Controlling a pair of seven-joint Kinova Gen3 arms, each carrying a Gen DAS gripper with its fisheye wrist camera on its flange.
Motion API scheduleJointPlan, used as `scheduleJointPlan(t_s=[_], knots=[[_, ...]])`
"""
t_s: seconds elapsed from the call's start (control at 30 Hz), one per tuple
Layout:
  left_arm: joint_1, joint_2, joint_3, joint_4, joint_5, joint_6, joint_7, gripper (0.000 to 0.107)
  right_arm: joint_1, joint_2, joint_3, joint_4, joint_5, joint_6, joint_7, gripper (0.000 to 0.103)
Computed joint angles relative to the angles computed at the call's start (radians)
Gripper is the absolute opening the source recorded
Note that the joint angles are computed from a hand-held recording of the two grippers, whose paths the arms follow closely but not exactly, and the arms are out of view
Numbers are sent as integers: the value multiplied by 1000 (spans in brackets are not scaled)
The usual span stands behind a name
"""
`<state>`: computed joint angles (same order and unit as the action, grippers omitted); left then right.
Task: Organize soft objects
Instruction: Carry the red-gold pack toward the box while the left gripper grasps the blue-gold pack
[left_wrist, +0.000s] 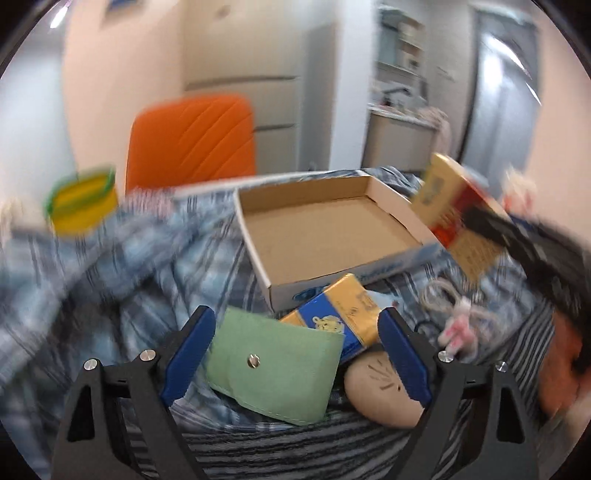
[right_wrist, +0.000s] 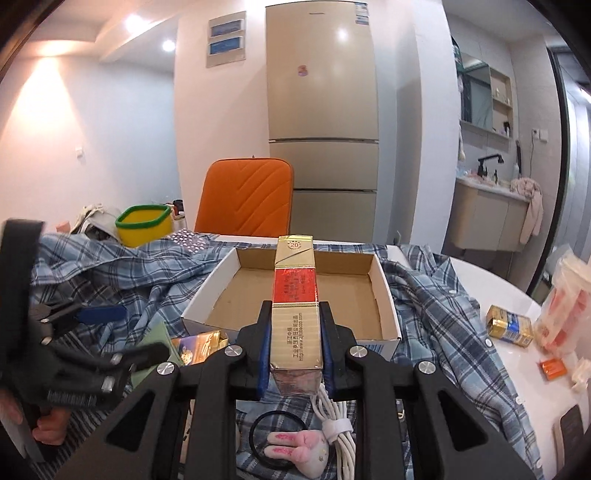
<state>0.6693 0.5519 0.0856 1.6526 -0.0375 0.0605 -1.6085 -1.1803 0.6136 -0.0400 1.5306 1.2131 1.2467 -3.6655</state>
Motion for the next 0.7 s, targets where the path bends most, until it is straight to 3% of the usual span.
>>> scheduleJointPlan(t_s=[0.1, 0.2, 0.3, 0.4, 0.6, 0.7], knots=[[75, 2, -70, -24, -62, 37, -51, 89, 13, -37, -6, 55, 21, -54, -68, 23], [53, 27, -18, -108, -104, 159, -120, 89, 28, -71, -20, 109, 56, -104, -140, 23], [90, 73, -42, -213, -133, 281, -96, 91, 51, -98, -41, 158, 92, -152, -203, 23], [74, 110, -1, -304, -142, 399, -107, 91, 66, -104, -56, 165, 92, -154, -222, 23], [56, 178, 55, -442, -125, 545, -144, 89, 71, -114, -71, 176, 107, -141, -246, 24], [34, 193, 85, -475, -84, 572, -172, 85, 76, -114, -78, 166, 88, -134, -221, 24]])
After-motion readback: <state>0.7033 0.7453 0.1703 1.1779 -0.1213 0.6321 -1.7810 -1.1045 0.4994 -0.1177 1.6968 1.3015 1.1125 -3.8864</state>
